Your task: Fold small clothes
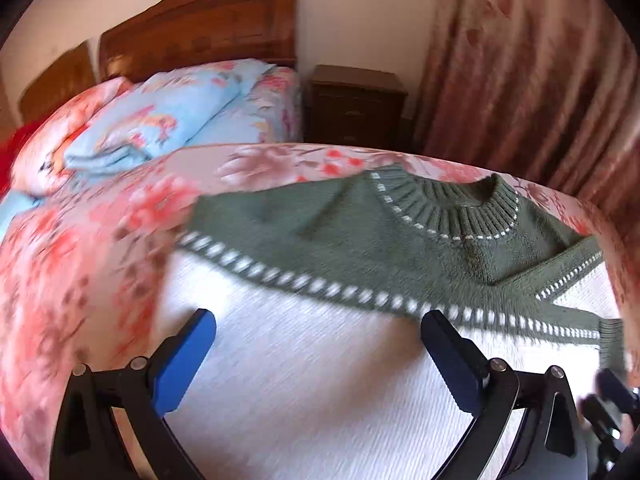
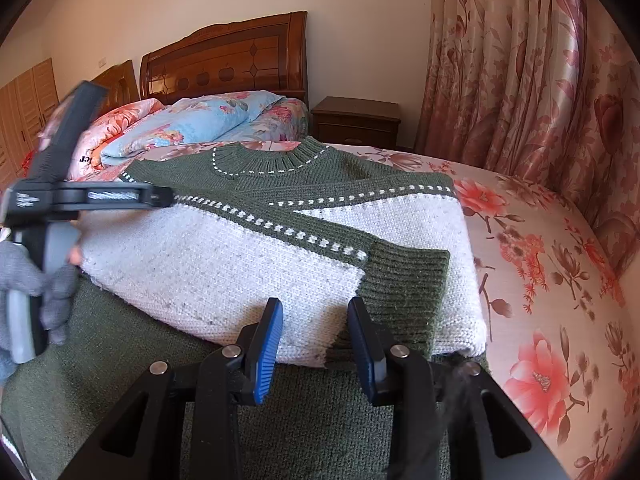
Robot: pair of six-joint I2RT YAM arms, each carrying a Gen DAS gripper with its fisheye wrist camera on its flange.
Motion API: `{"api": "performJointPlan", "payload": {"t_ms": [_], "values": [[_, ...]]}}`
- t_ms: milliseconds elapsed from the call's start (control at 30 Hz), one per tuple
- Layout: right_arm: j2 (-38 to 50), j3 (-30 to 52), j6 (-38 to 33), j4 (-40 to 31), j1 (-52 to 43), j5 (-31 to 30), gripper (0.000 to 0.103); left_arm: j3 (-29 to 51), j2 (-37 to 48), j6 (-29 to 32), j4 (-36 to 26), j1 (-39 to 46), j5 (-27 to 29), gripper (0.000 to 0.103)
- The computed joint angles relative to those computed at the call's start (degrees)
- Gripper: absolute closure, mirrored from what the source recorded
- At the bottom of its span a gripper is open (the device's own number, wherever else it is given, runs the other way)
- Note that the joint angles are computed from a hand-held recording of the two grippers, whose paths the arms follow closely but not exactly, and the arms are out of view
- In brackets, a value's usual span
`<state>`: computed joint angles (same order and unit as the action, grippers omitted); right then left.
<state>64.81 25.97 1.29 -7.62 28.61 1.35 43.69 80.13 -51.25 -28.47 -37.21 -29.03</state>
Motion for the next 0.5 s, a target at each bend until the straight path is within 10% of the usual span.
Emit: {"api": "performJointPlan", "payload": {"t_ms": [233, 500], "values": [[-0.11, 0.1, -1.75, -0.44, -3.31, -7.83, 0.047, -1.96, -12.8, -19.72, -18.09, -26.69, -12.64, 0.0], [-13.96, -1.19, 1.6, -18.26, 3.08, -9.31, 0.047, -5.99, -5.08, -40.87, -24.55, -47.69, -8.5, 0.0]]}}
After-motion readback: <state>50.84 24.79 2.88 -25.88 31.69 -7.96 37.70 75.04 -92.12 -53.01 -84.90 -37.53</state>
